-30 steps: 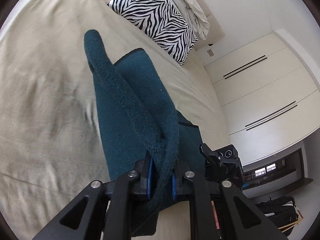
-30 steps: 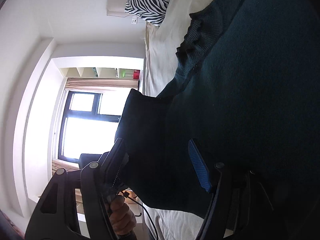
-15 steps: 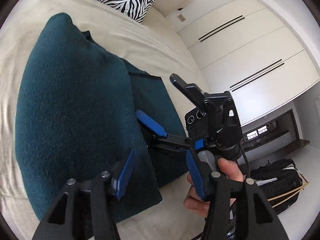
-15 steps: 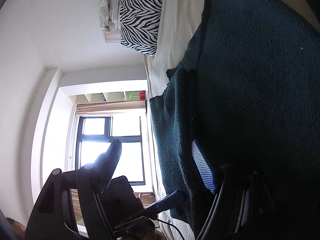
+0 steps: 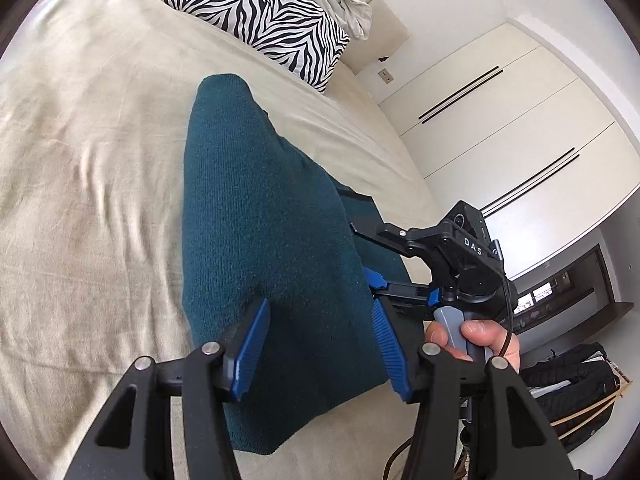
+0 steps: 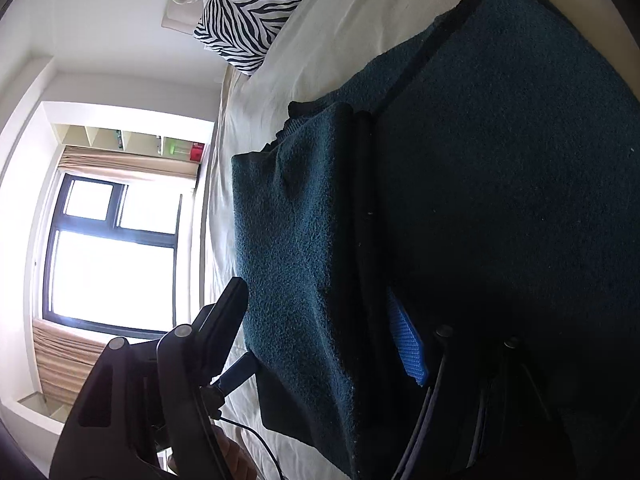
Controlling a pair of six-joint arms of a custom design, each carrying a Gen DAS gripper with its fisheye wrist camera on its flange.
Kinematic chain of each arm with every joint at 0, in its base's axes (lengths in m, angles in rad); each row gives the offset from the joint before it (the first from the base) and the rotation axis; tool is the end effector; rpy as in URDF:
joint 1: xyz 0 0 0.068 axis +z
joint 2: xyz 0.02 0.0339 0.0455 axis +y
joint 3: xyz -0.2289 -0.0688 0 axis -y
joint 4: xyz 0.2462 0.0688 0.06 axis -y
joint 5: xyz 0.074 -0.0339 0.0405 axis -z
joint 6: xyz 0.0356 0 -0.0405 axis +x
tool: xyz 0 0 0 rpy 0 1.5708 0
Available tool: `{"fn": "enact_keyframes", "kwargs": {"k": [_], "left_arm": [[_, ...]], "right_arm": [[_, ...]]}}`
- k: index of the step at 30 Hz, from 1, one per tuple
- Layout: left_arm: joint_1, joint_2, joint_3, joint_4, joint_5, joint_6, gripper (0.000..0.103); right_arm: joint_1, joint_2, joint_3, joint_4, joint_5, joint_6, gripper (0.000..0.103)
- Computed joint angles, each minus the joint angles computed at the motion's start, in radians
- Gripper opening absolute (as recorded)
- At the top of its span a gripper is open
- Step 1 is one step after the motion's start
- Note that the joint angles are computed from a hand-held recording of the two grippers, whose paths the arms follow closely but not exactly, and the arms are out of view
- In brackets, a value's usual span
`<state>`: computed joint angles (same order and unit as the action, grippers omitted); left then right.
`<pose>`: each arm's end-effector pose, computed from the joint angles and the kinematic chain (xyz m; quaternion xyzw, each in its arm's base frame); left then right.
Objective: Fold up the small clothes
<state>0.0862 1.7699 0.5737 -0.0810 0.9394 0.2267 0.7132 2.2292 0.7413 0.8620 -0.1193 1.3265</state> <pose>0.2403 -0.0081 0.0398 0.1280 0.8753 -0.4220 0.1986 0.2459 0.2184 -0.0099 0.2425 0.8556 0.4148 0.1926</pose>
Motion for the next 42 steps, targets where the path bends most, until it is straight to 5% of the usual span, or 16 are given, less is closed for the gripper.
{"fn": "enact_keyframes", "kwargs": {"k": [3,6,11,23,30,35,42], "left_arm": [[0.013,-0.007,-0.020,0.006,-0.002,0.016,0.056],[0.019,-0.008,-0.027,0.004,-0.001,0.021,0.056],[-0.011,-0.049,-0.064,0.016,-0.021,0.013,0.060],[-0.156,-0.164,-0.144,0.111,-0.096,-0.091,0.062],[-0.257,-0.237,-0.152,0.128,-0.173,-0.139,0.062],[-0.346,-0.252,-0.090,0.158,-0.248,-0.186,0.062],[-0.515,-0.099,0.125,0.220,-0.443,-0.215,0.062]], "right_arm": [[0.007,-0.004,0.046,-0.123,0.011,-0.026,0.026],[0.018,-0.048,0.024,-0.174,0.051,-0.054,0.015],[0.007,-0.194,-0.042,-0.273,0.118,-0.135,0.013],[-0.136,-0.634,-0.500,-0.315,0.163,-0.192,0.013],[-0.168,-0.347,-0.534,0.006,0.125,-0.158,0.014],[-0.120,-0.317,-0.574,0.110,0.172,-0.111,0.017],[-0.057,-0.801,-0.627,-0.294,0.348,-0.139,0.020]]}}
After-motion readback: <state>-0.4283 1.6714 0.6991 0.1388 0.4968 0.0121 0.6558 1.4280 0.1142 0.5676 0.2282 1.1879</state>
